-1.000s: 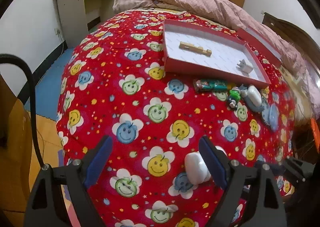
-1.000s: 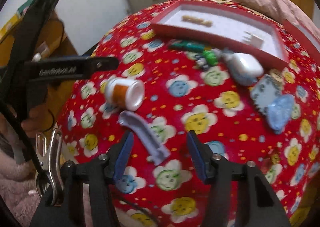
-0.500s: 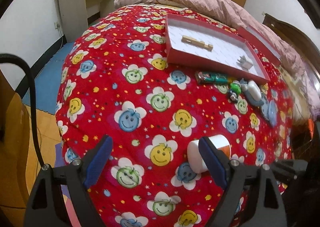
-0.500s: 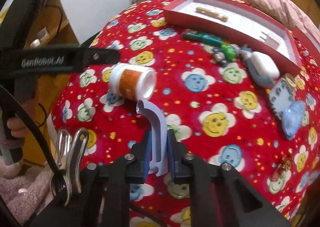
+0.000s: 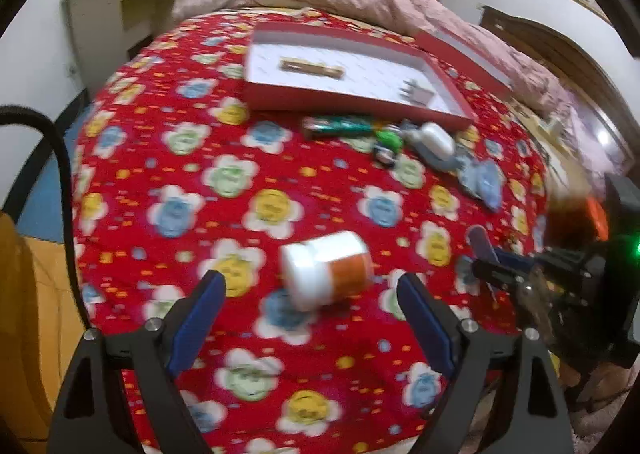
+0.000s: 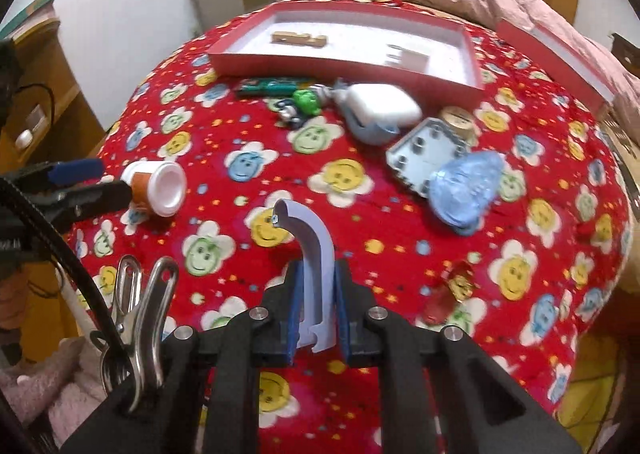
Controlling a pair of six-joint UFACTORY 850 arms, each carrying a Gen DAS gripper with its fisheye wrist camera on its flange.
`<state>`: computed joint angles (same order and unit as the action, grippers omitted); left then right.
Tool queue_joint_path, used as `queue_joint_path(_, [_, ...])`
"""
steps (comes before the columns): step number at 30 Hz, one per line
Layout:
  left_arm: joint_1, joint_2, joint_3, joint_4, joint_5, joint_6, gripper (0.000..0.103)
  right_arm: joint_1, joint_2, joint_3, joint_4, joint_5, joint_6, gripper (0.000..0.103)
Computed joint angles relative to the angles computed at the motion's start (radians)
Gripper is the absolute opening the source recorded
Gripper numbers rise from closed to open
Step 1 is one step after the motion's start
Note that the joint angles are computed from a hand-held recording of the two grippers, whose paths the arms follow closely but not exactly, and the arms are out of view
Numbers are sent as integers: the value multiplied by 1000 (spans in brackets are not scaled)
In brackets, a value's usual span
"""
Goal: Organize rigid objects
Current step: 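Close the left tool around the white pill bottle with orange label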
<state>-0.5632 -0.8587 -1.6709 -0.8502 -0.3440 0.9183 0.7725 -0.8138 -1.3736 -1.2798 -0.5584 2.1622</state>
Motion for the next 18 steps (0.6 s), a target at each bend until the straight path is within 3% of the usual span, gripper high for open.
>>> queue_joint_path(7, [-33, -45, -32, 59, 51, -48, 89, 0, -18, -5, -9, -2, 28, 16])
queue_joint_path(11, [-40, -76, -66, 186, 43, -188, 77, 2, -16, 12, -75, 3, 117, 16])
queue_joint_path(18, [-65, -75, -53, 360, 138, -333, 60, 3, -5, 46, -198, 8, 249, 16])
